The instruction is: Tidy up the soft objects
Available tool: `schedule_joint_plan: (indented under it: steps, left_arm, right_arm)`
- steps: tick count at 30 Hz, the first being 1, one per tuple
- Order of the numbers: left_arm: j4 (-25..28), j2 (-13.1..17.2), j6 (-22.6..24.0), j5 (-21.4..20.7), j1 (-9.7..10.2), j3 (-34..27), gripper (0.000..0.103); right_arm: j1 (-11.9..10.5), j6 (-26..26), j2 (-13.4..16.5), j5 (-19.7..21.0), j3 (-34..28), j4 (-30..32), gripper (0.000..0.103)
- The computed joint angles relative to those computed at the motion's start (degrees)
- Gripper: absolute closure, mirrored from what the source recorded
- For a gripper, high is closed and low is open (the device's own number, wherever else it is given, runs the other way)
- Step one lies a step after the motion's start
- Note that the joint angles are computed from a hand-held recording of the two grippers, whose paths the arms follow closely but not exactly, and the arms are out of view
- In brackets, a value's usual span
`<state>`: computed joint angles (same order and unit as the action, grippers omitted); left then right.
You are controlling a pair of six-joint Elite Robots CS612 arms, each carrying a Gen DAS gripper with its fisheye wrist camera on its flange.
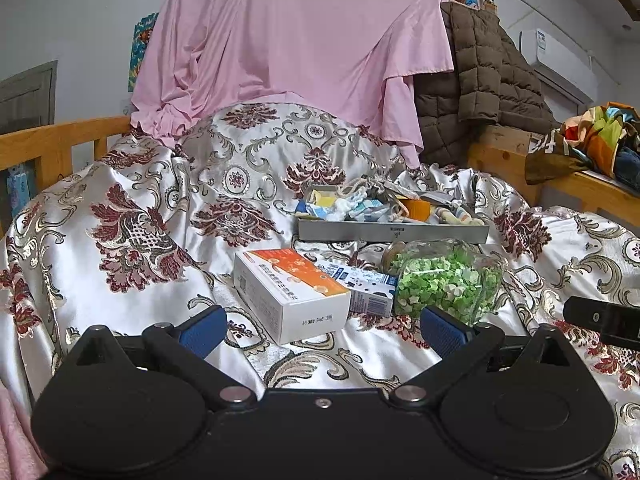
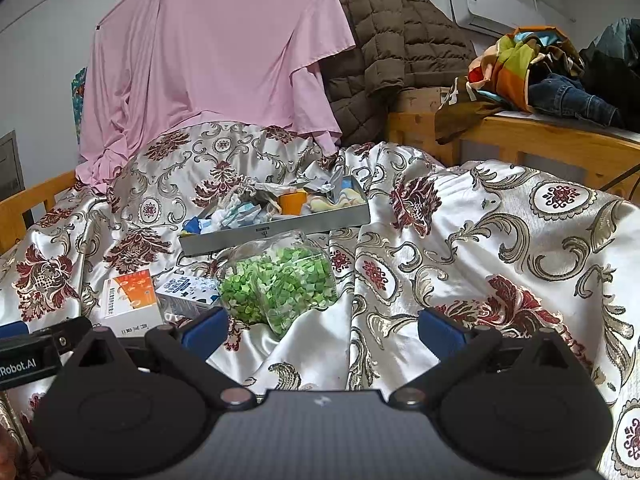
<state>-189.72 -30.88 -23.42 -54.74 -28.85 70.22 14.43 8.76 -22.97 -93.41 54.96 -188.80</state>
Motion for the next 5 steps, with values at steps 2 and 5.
schedule_joint_plan:
  steps: [2,5]
  left_arm:
    - [0.1,-0.2,-0.1,-0.4,0.04,0.2,0.001]
    - [0.1,-0.2,-0.4,-0.7,0.08,0.3,0.001]
  right_arm:
    - [0.0,0.0,0.0,0.0,0.0,0.0,0.0]
    - [0.0,0.0,0.0,0.0,0.0,0.0,0.0]
